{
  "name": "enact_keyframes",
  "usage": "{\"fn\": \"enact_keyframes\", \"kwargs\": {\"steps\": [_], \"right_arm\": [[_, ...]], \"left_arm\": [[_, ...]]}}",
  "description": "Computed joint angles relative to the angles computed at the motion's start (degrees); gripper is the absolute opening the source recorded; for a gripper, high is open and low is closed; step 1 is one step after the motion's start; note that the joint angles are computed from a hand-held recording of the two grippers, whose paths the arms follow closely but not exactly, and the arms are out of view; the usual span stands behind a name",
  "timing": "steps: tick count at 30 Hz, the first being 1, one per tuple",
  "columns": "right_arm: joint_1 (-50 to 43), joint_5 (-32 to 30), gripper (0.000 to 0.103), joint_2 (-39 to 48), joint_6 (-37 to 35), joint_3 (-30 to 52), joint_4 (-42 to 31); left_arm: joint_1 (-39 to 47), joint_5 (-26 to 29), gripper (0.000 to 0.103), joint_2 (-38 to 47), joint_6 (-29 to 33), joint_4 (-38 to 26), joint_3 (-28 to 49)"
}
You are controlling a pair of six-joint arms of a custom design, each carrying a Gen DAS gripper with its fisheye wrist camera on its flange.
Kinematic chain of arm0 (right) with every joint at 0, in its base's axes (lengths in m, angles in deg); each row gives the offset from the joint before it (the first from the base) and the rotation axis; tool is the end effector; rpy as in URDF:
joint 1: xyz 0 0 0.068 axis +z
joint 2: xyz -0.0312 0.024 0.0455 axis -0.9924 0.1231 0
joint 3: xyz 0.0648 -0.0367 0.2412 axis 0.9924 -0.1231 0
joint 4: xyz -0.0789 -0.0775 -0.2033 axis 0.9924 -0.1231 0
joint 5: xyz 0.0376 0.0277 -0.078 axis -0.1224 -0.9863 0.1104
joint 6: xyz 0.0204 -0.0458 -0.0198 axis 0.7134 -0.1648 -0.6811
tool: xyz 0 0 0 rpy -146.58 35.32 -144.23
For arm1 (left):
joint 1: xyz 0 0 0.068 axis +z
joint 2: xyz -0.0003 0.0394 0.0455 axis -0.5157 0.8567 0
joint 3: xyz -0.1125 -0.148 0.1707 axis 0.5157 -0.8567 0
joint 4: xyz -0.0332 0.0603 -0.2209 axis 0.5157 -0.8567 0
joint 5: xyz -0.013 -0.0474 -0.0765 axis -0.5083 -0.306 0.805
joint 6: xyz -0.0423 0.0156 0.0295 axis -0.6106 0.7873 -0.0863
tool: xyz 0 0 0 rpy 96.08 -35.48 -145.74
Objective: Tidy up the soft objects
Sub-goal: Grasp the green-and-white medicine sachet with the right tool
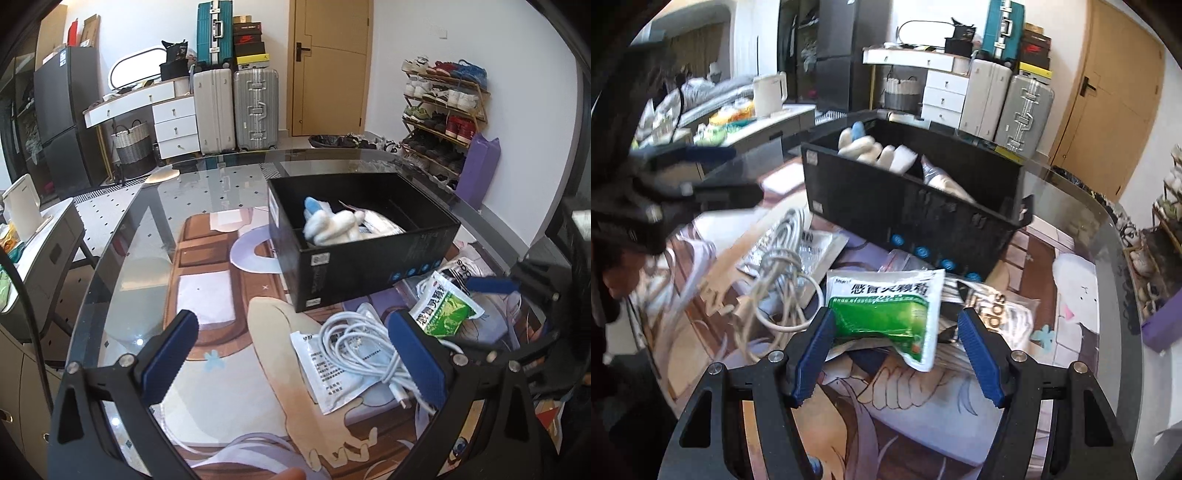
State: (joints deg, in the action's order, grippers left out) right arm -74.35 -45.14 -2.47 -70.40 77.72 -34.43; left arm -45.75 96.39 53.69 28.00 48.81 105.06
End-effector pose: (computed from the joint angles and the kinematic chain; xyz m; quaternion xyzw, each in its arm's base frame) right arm 0.2338 0.0343 0.1487 -0.1439 0.9303 -0.0161 0.3371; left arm 0.2959 -0.0870 0.1434 0.2424 0.8796 -0.1348 0.3865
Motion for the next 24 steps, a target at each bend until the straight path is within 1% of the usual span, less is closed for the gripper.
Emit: {"fn": "enact_keyframes", "kwargs": {"steps": [4, 7, 17, 20, 24], "right_arm": [[2.1, -0.2, 0.07, 1.1, -0.6, -0.8, 1.8], [3.4, 1.3, 0.07, 2.4, -0.6, -0.8, 2.7], [2.3, -0.6, 0.071, 2.4, -1.0, -1.7, 4.1], [2.6, -0.5, 0.073, 3.0, -0.8, -2.1, 5.5], [2.4, -0.3, 0.072, 4.1, -0.4, -1.2, 4.6]], "left_arm": [[0.5, 0.1, 0.103, 0.3, 0.1, -0.2, 0.4], [0.4, 0.2, 0.103, 0.2, 0.2, -0.3, 0.3], [-1.1, -0.7, 0.103, 0.1, -0.1, -0.1, -0.1], [-1.2, -0.9, 0.103, 0.2, -0.2, 0.0, -0.2], [-1.1, -0.7, 0.103, 0.1, 0.0, -0.1, -0.2]]}}
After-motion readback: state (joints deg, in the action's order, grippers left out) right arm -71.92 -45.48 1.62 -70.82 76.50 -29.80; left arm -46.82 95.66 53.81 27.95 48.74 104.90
